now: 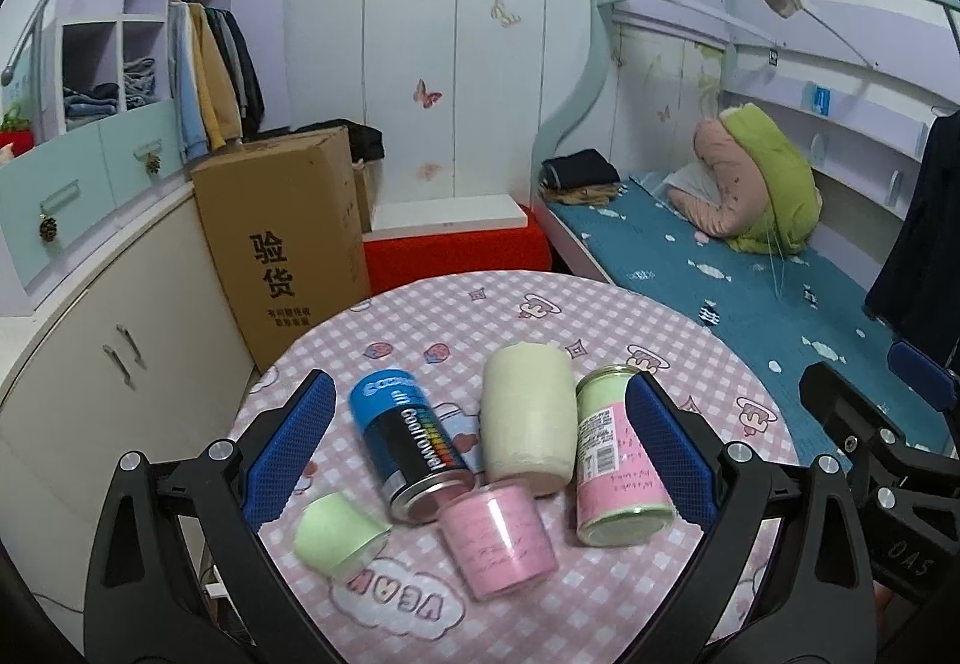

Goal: Flip cup upright

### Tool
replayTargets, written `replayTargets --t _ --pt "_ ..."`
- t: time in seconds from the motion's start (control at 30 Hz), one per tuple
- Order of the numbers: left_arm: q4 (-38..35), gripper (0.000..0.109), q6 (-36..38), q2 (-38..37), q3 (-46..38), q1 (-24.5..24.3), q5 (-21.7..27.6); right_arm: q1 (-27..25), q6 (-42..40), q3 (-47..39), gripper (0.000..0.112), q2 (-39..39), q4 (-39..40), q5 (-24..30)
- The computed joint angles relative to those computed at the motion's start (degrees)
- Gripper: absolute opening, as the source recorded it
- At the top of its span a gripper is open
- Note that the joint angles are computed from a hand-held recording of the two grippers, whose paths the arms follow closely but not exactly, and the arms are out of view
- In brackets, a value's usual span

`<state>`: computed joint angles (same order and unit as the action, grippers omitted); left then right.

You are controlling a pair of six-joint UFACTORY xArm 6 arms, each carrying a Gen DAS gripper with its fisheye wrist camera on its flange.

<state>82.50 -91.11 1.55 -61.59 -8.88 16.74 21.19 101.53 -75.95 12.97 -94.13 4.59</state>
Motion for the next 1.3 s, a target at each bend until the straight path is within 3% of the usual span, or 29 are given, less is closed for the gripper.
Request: replayTargets --t 0.2,0.3,0.53,0.77,1.07,1.13,1.3 --pt "-14.14 0.097 13.65 9.45 -8.57 0.00 -0.25 -1.85 -12.67 -4.39 0.095 5.51 12.97 -0.55" --pt "-17.89 0.097 17.80 13.10 -12.12 -0.31 0.65 -2.47 -21.84 -6.76 0.095 8.82 22.45 -0.94" --pt "-43.54 0.097 41.59 25.05 -23.57 -0.66 4.36 -2.23 -46.98 -10.86 0.095 15.68 48.90 -0.94" --pt "-56.86 0.097 52.44 30.68 -28.45 0.42 7.54 -1.44 -63.91 -13.60 0.095 20.16 67.13 -0.92" --pt "-64.10 0.094 59.37 35.06 -33.70 0.04 11.29 -0.39 -72.56 -16.48 0.095 23.08 76.78 -0.18" --pt "-66.74 0.078 62.80 35.06 -33.50 -0.06 10.60 -0.14 -73.25 -16.60 0.095 23.32 77.59 -0.11" --pt "-64.96 0.078 61.68 35.19 -33.99 -0.47 10.85 0.59 -77.20 -16.70 0.095 23.62 82.07 0.12"
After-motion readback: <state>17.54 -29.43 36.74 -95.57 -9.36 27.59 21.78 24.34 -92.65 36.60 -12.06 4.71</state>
